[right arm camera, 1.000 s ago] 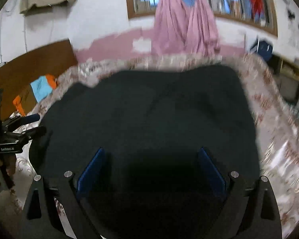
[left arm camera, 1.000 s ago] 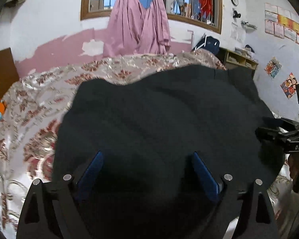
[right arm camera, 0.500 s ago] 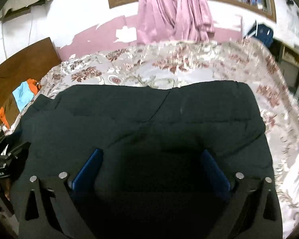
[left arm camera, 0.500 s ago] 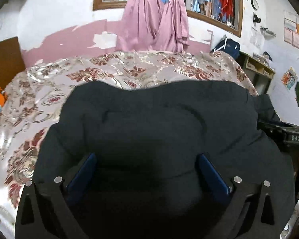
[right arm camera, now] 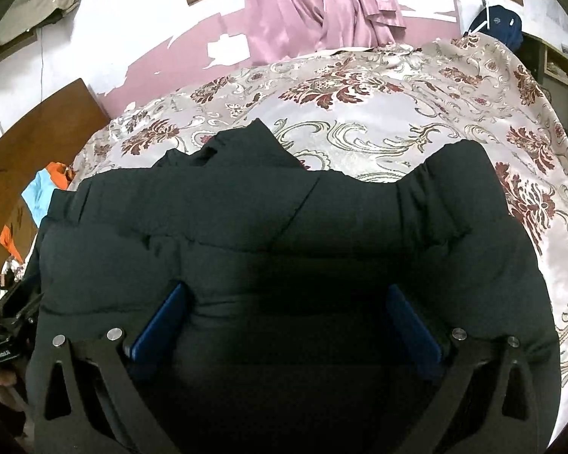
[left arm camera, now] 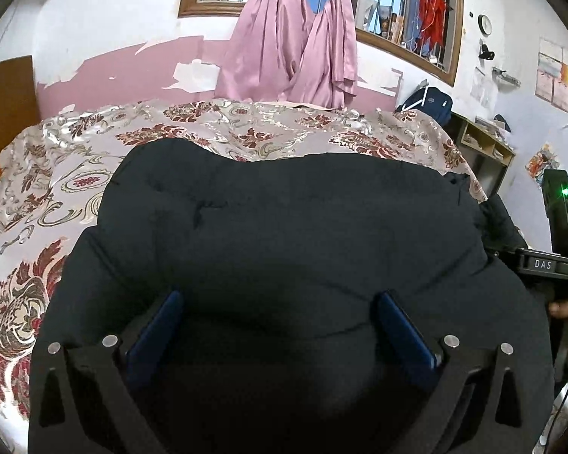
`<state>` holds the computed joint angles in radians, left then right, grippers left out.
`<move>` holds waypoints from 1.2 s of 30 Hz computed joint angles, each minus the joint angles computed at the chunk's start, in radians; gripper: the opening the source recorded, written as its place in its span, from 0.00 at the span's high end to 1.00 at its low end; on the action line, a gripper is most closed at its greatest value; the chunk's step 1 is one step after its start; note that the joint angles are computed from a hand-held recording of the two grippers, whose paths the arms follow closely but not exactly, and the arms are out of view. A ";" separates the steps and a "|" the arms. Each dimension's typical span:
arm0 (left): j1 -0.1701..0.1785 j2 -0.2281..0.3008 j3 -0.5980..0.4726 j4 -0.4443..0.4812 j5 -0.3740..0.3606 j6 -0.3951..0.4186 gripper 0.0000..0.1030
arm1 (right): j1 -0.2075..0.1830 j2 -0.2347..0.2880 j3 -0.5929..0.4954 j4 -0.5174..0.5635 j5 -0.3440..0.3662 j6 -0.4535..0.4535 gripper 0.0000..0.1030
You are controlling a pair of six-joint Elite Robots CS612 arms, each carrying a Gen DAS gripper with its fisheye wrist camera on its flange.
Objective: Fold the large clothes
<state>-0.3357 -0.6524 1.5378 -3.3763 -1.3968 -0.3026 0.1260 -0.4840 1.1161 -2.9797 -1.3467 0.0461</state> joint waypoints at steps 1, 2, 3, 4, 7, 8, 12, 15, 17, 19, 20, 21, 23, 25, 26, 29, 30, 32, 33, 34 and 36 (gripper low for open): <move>0.000 0.000 0.002 -0.007 -0.001 0.001 0.00 | -0.001 0.000 0.004 -0.014 0.005 0.003 0.01; 0.000 0.002 0.005 -0.020 -0.004 0.002 0.00 | -0.003 -0.002 0.013 -0.037 0.013 0.008 0.01; 0.000 0.003 0.007 -0.032 -0.007 0.004 0.00 | -0.005 -0.002 0.021 -0.064 0.018 0.015 0.01; 0.000 0.003 0.011 -0.045 -0.009 0.006 0.00 | -0.006 -0.003 0.036 -0.106 0.023 0.024 0.01; 0.001 0.005 0.019 -0.077 -0.019 0.010 0.00 | -0.010 -0.005 0.068 -0.201 0.030 0.047 0.01; 0.002 0.005 0.021 -0.082 -0.022 0.009 0.00 | -0.009 -0.007 0.074 -0.211 0.028 0.050 0.01; 0.022 -0.013 0.061 -0.152 -0.072 -0.062 0.00 | -0.018 -0.032 0.098 -0.176 0.055 0.029 0.01; 0.045 -0.026 0.088 -0.184 -0.115 -0.124 0.00 | -0.036 -0.067 0.151 -0.188 0.071 -0.005 0.01; 0.061 -0.038 0.104 -0.168 -0.132 -0.132 0.00 | -0.047 -0.094 0.191 -0.188 0.037 -0.033 0.01; 0.065 -0.050 0.117 -0.137 -0.111 -0.112 0.00 | -0.057 -0.113 0.221 -0.191 0.000 -0.044 0.01; 0.066 -0.056 0.124 -0.128 -0.094 -0.106 0.00 | -0.063 -0.125 0.245 -0.214 -0.039 -0.037 0.01; 0.070 -0.061 0.133 -0.125 -0.084 -0.107 0.00 | -0.067 -0.134 0.263 -0.234 -0.066 -0.024 0.01; 0.077 -0.069 0.147 -0.119 -0.069 -0.123 0.00 | -0.084 -0.148 0.295 -0.262 -0.088 0.024 0.01; 0.089 -0.081 0.160 -0.067 -0.056 -0.179 0.00 | -0.103 -0.154 0.310 -0.263 -0.061 0.075 0.01; 0.098 -0.083 0.162 -0.048 -0.066 -0.208 0.00 | -0.111 -0.153 0.313 -0.260 -0.040 0.095 0.01; 0.129 -0.081 0.161 -0.003 -0.131 -0.282 0.00 | -0.141 -0.135 0.318 -0.307 0.090 0.160 0.01; 0.143 -0.076 0.153 0.013 -0.185 -0.298 0.00 | -0.144 -0.127 0.317 -0.324 0.111 0.172 0.01; 0.164 -0.065 0.143 0.009 -0.259 -0.295 0.00 | -0.146 -0.113 0.310 -0.323 0.128 0.175 0.01; 0.166 -0.065 0.140 0.018 -0.272 -0.280 0.00 | -0.144 -0.104 0.302 -0.296 0.144 0.165 0.01; 0.168 -0.066 0.134 0.036 -0.281 -0.258 0.00 | -0.145 -0.096 0.287 -0.247 0.165 0.151 0.01; 0.168 -0.062 0.121 0.063 -0.289 -0.217 0.00 | -0.148 -0.073 0.255 -0.145 0.223 0.147 0.01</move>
<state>-0.1672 -0.7144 1.6589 -3.3132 -1.6856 -0.5199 -0.0219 -0.5571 1.3707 -3.1248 -1.1242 0.1936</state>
